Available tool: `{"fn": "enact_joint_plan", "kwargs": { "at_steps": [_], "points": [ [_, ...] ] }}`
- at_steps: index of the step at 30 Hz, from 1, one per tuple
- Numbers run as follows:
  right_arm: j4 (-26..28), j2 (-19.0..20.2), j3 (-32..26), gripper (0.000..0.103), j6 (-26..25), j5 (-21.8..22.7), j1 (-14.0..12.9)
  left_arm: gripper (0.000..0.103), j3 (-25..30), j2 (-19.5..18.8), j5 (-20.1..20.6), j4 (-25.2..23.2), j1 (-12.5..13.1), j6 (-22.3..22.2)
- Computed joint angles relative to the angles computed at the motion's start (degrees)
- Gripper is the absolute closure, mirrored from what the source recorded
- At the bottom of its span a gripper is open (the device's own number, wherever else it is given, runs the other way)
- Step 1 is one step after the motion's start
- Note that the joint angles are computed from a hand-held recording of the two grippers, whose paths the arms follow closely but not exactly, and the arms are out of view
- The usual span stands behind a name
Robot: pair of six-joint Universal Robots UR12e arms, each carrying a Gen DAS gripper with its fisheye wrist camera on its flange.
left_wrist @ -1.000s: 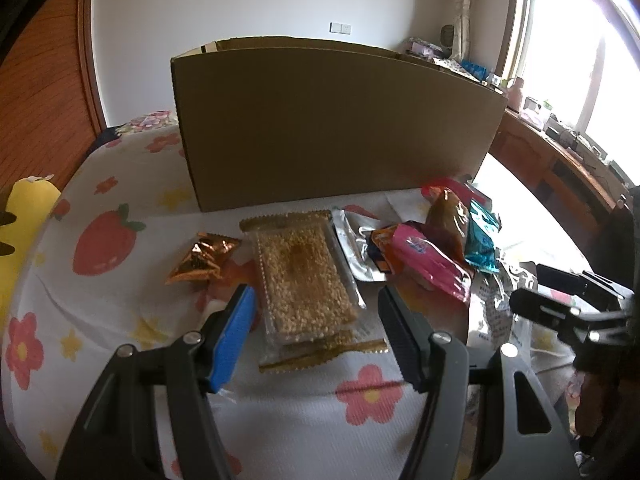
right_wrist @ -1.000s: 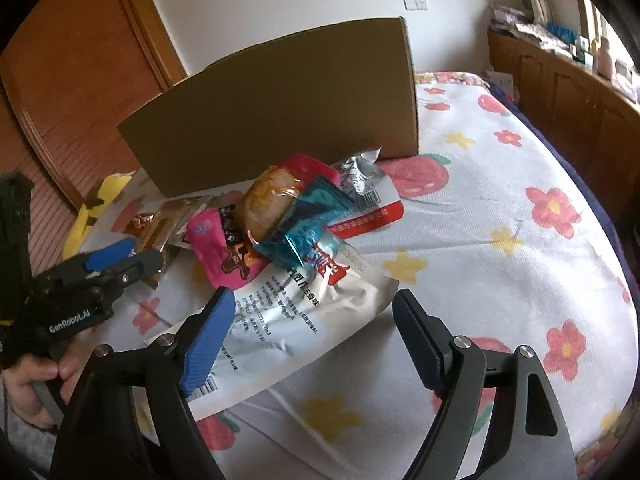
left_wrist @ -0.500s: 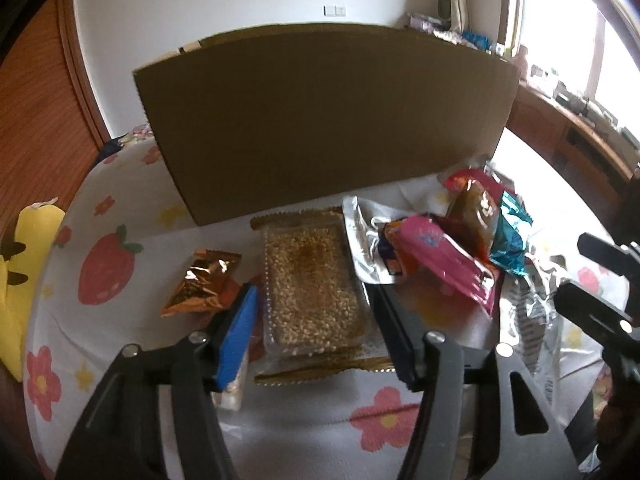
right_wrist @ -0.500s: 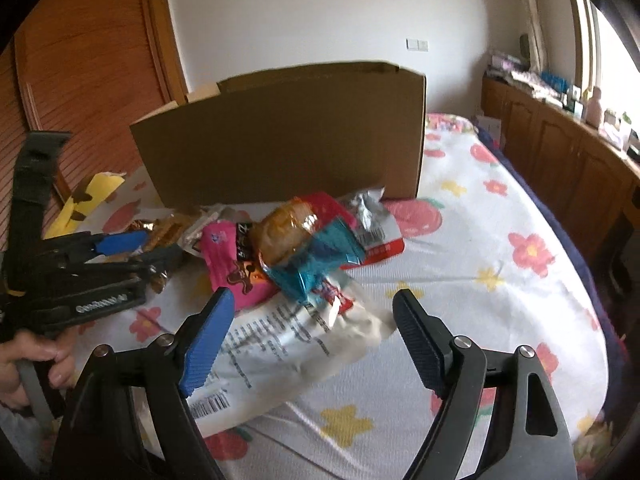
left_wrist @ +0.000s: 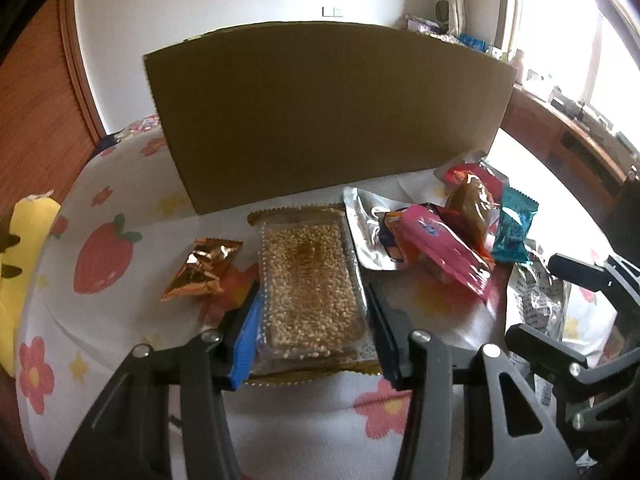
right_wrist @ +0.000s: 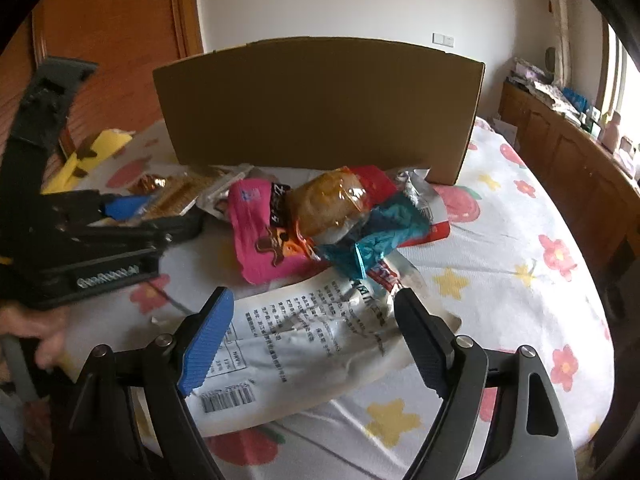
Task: Organize snacks
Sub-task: 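Grasp the clear grain-bar tray with the left tool while the right tool approaches a white printed pouch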
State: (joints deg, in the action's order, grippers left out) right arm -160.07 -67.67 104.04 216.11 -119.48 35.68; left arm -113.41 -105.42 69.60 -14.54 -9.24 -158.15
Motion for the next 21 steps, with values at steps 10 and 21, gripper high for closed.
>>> {"fn": "enact_joint_plan", "kwargs": {
  "at_steps": [10,21],
  "points": [
    [3.70,-3.92,3.50,0.018,-0.67,0.57,-0.63,0.054,-2.19,1.91,-3.55,2.81,1.21,-1.07],
    [-2.64,-7.14,8.51,0.018,5.55,2.74,0.10,0.054,-3.74,3.80,-5.88,5.03,1.43,-0.79]
  ]
}}
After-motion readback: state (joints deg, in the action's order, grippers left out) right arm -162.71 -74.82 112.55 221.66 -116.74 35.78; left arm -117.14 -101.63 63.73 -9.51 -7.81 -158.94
